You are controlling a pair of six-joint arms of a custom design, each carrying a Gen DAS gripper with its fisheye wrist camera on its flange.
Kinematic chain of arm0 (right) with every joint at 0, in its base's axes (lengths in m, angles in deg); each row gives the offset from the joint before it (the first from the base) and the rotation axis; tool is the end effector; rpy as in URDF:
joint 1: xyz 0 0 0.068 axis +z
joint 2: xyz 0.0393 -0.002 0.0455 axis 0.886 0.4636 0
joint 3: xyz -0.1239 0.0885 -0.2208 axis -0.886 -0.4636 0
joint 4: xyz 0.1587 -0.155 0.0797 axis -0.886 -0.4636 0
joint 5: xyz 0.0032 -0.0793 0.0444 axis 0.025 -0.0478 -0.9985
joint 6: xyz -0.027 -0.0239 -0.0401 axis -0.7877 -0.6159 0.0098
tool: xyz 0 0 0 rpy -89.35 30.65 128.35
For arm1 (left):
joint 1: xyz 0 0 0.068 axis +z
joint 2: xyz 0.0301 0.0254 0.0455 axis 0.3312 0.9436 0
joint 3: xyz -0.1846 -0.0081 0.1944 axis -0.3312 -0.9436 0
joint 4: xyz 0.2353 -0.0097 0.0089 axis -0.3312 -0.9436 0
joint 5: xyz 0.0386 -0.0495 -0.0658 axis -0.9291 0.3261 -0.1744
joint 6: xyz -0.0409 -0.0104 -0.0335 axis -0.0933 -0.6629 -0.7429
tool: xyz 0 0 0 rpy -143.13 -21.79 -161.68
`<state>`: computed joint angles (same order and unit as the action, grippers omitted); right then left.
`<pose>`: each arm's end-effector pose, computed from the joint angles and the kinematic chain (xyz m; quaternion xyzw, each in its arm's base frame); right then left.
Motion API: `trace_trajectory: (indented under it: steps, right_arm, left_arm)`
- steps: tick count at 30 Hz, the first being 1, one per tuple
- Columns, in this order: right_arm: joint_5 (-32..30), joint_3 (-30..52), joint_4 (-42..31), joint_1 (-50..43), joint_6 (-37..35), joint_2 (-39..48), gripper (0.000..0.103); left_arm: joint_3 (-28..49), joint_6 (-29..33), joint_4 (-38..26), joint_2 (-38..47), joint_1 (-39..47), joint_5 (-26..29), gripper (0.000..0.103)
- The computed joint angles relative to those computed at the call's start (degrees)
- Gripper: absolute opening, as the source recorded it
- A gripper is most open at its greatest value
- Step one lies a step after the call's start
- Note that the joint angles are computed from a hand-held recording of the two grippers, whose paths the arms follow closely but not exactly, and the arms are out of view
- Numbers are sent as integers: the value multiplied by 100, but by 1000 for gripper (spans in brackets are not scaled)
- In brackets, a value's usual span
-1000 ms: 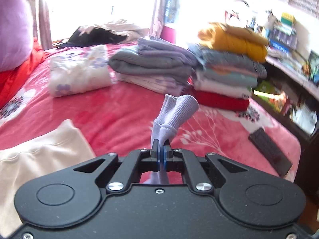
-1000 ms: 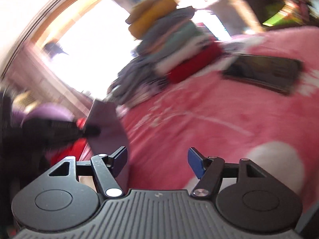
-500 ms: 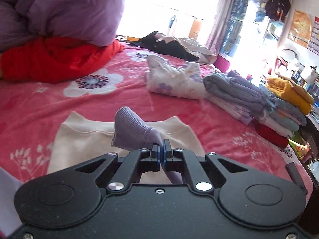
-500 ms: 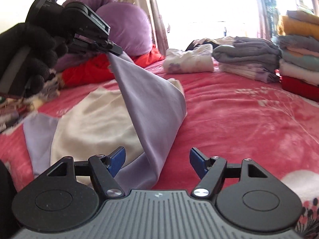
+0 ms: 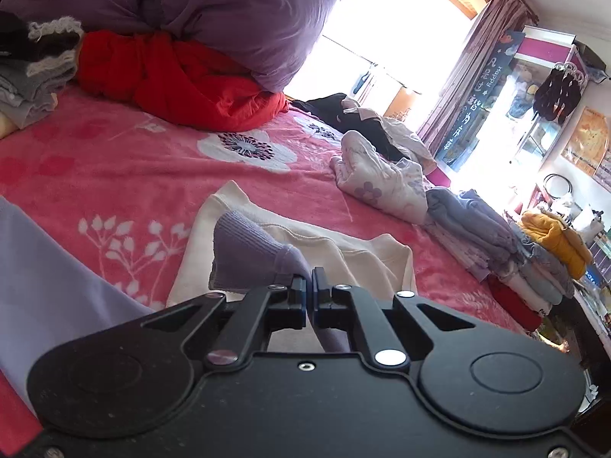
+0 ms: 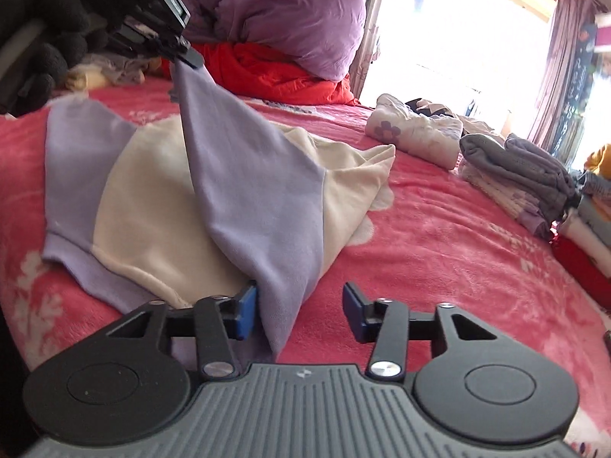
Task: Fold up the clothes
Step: 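Lay the held sleeve diagonally across the cream body with the left tool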
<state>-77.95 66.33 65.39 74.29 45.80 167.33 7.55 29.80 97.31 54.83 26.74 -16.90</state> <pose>0.2297 0.0474 0.0775 -0.2092 0.8514 -0.0321 0.4799 0.3309 0.0283 0.1532 -0.0912 0.8482 -0.2293 0.4687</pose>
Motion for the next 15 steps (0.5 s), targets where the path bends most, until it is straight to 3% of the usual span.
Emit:
trace_trajectory:
  steps: [4, 7, 13, 15]
  right_arm:
    - [116, -14, 80, 52, -105, 145, 26]
    - [163, -138, 402, 98, -168, 188, 23]
    - [105, -293, 683, 160, -309, 212, 19]
    - [92, -341, 743, 162, -361, 217, 17]
  left_arm:
    - [-290, -41, 360, -546, 212, 508, 2]
    - [-568, -265, 752, -811, 502, 894, 2]
    - [-359, 11, 39, -404, 539, 250, 2]
    - [-471, -118, 200, -479, 622, 428, 2]
